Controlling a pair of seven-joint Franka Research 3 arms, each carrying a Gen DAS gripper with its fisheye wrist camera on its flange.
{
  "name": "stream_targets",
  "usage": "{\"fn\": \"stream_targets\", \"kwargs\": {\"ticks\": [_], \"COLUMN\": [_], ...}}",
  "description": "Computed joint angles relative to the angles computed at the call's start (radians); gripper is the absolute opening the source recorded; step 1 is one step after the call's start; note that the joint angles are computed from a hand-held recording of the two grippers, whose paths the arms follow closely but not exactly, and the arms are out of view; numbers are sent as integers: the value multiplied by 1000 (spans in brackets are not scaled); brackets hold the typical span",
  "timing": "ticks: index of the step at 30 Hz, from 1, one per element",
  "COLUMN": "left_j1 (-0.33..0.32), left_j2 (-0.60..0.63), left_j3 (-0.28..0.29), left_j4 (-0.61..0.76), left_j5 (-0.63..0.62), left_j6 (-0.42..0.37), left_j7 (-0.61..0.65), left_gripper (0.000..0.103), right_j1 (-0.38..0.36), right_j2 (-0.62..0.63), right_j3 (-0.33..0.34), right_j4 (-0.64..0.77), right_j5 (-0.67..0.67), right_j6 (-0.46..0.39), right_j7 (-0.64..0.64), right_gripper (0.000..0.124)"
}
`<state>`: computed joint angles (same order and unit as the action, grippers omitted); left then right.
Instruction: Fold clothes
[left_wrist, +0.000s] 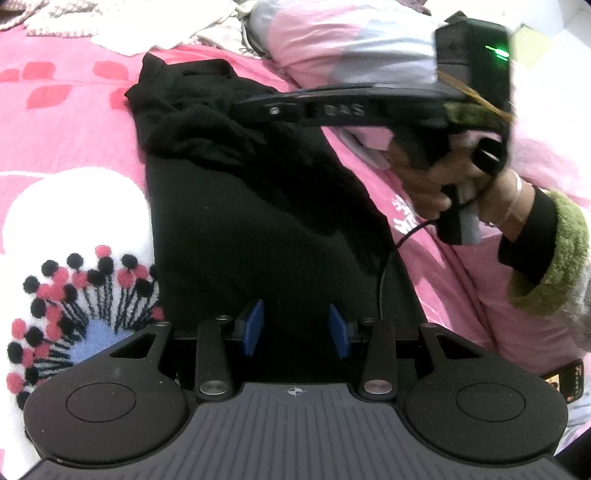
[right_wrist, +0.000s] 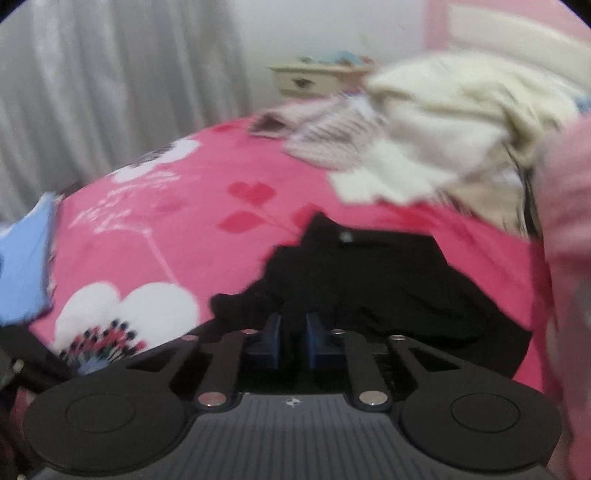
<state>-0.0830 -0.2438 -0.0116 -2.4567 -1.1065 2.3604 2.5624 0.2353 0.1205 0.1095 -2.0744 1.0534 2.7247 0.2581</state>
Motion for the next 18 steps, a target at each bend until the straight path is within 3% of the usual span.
{"fn": "stream_targets", "kwargs": {"ticks": [6,10,14,16,17,18], "left_j1": [6,8,6,4,3,1], "left_j2": [0,-1,-3,-4,-4,-4], "left_j3": [4,4,1,0,-1,-2], "left_j4": [3,1,-1,-2,-2,-2], "left_j5": [7,7,9,10,9,7], "left_j6": [-11,-9,-1,1,4,7], "left_j7": [-3,-1,-2,-4,-5,-5], "left_gripper": [40,40,40,41,41,41], "right_j1": [7,24,16,8,6,3], "right_j2": [-47,-22,25,35,35,30], "right_j3": [-6,-9,-5,1,5,11], "right_j4": [-42,-25,20,31,31,26], "right_j5": [19,-23,-32,-38,-38,-27], "right_j6": [-41,8,37,30,33,43], "right_j7": [-119,-44,60,75,75,63], "right_gripper": [14,15,34,29,10,7]}}
